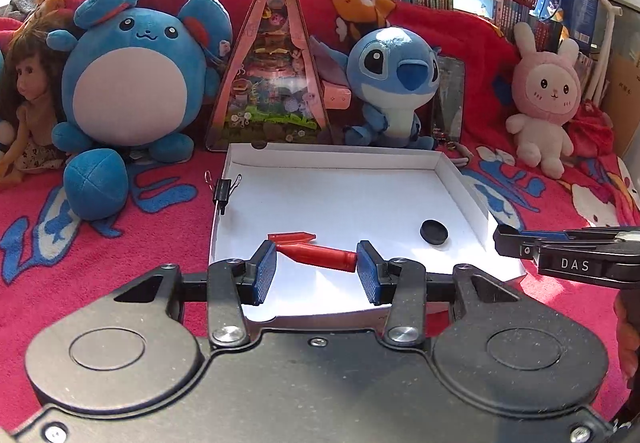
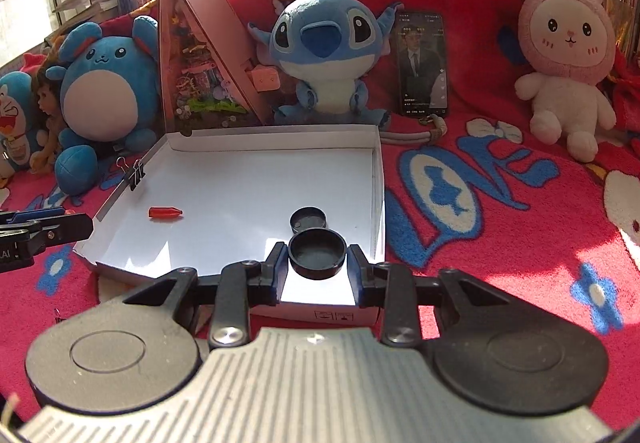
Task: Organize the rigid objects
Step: 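Carry the red crayon and black lid over the white tray with both grippers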
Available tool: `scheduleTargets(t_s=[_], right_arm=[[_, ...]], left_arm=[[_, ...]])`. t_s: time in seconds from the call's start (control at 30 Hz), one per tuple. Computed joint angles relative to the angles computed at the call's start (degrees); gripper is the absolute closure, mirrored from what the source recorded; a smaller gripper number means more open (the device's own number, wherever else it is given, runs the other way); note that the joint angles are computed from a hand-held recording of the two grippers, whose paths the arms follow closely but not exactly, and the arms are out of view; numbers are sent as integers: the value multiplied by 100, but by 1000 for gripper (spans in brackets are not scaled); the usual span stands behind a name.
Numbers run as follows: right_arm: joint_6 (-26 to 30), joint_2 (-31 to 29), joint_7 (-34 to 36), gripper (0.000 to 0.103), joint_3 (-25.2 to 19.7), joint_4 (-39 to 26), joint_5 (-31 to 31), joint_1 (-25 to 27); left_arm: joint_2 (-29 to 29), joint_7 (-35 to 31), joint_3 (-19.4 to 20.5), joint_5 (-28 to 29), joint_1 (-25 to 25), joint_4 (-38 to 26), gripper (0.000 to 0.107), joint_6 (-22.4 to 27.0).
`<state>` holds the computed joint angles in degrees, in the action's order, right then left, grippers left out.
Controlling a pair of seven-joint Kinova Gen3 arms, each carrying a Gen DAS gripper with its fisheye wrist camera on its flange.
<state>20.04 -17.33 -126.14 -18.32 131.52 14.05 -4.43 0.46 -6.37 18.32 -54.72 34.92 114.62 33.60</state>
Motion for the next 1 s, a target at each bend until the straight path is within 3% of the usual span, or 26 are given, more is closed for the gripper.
scheduleTargets(t_s=[0.13,0.2,0.43,0.67,1.0], right_arm=[[343,672,464,66,511,-608,-264,-432],[480,948,396,66,530,-824,-191,-468],[952,1648,-425,66,599,-1338,813,-910],[1057,1940,-527,66,985,-1524,960,-1376],[1103,2062,-737,66,1175,-1561,1120,-1586]], left_arm=[[481,-617,-212,564,-74,-475,66,-27],[712,-816,-348,761,-16,-655,66,22],[1224,-1214,-810,1244,225,-990,66,80],[1425,-1378,-1171,1457,476,-1116,66,32],[1504,-1387,-1374,1479,622,-1151,66,13]])
